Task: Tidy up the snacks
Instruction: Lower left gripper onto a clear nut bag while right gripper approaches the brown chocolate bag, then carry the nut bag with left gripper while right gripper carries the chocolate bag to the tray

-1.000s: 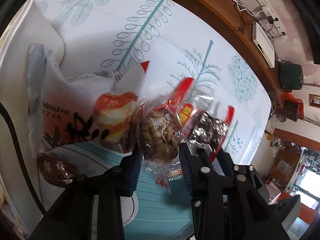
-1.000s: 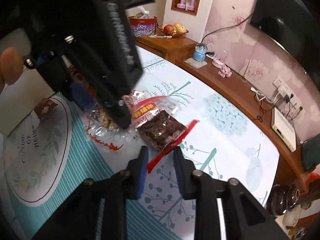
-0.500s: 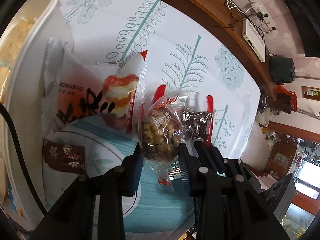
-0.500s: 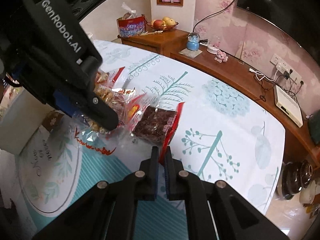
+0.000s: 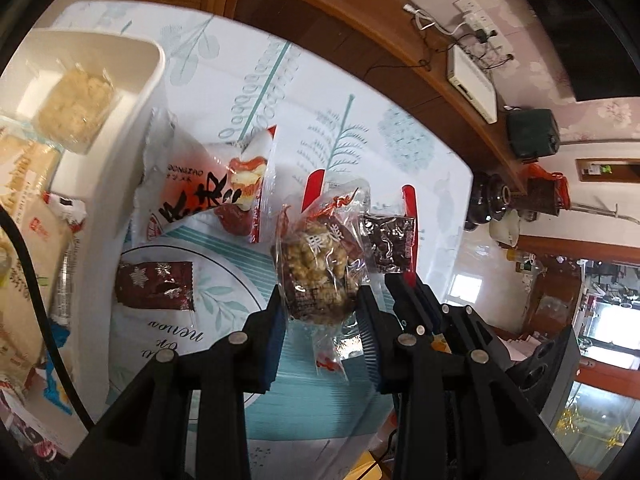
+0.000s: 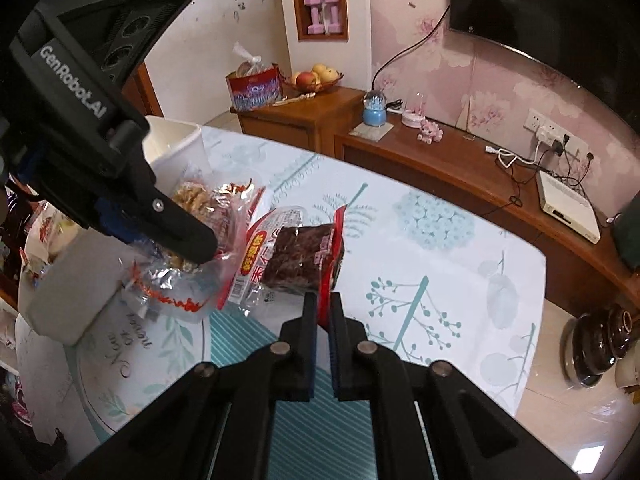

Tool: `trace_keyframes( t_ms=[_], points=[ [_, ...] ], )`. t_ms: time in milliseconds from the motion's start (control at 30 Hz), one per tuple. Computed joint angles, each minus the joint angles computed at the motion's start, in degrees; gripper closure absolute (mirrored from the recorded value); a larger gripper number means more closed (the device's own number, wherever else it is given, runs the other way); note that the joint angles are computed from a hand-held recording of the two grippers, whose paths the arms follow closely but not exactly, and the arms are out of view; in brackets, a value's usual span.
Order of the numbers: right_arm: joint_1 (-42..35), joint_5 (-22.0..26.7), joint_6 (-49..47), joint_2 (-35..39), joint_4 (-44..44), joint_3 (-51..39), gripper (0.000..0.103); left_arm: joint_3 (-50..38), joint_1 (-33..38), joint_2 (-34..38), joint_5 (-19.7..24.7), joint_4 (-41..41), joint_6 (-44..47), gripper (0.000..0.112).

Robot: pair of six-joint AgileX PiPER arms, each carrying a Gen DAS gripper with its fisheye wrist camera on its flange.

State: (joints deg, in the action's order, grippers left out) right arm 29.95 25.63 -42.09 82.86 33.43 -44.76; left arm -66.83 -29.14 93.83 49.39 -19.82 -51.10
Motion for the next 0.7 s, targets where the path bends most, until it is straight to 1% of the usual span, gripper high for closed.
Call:
trace_keyframes(
  t_ms=[133, 200, 367, 400, 533, 700],
  points=[
    [1.09, 1.13, 3.74, -2.8, -1.99, -0.69, 0.099, -0.97, -0.55, -2.67, 2.26, 1.99, -0.69, 0.08],
    [2.03, 1.32, 6.08, -4.57, -3.28, -0.61, 0.099, -0.5, -0.85, -5.34, 3.56, 3.74, -1.49, 0.08],
    [5.15, 1.85, 12.29, -7.72, -5.9, -1.65, 0.099, -1.04, -1.92, -10.71, 8.38, 9.67, -4.0, 0.08],
    [5.86, 1.8, 13.6, -8.04, -6.7, -1.88, 0.099, -0.41, -2.04, -12.55, 9.56, 10.87, -5.03, 0.08],
    [9.73, 1.87, 21.13, -8.61, -11.28, -4.06, 0.099, 3.39, -1.81, -20.03, 12.0, 13.73, -7.38, 0.08],
    [15.41, 1.62, 31.52, -8.57, -17.97, -6.94, 0.099, 7.85, 0.42, -27.93, 14.48, 14.9, -7.55, 0.08]
  ],
)
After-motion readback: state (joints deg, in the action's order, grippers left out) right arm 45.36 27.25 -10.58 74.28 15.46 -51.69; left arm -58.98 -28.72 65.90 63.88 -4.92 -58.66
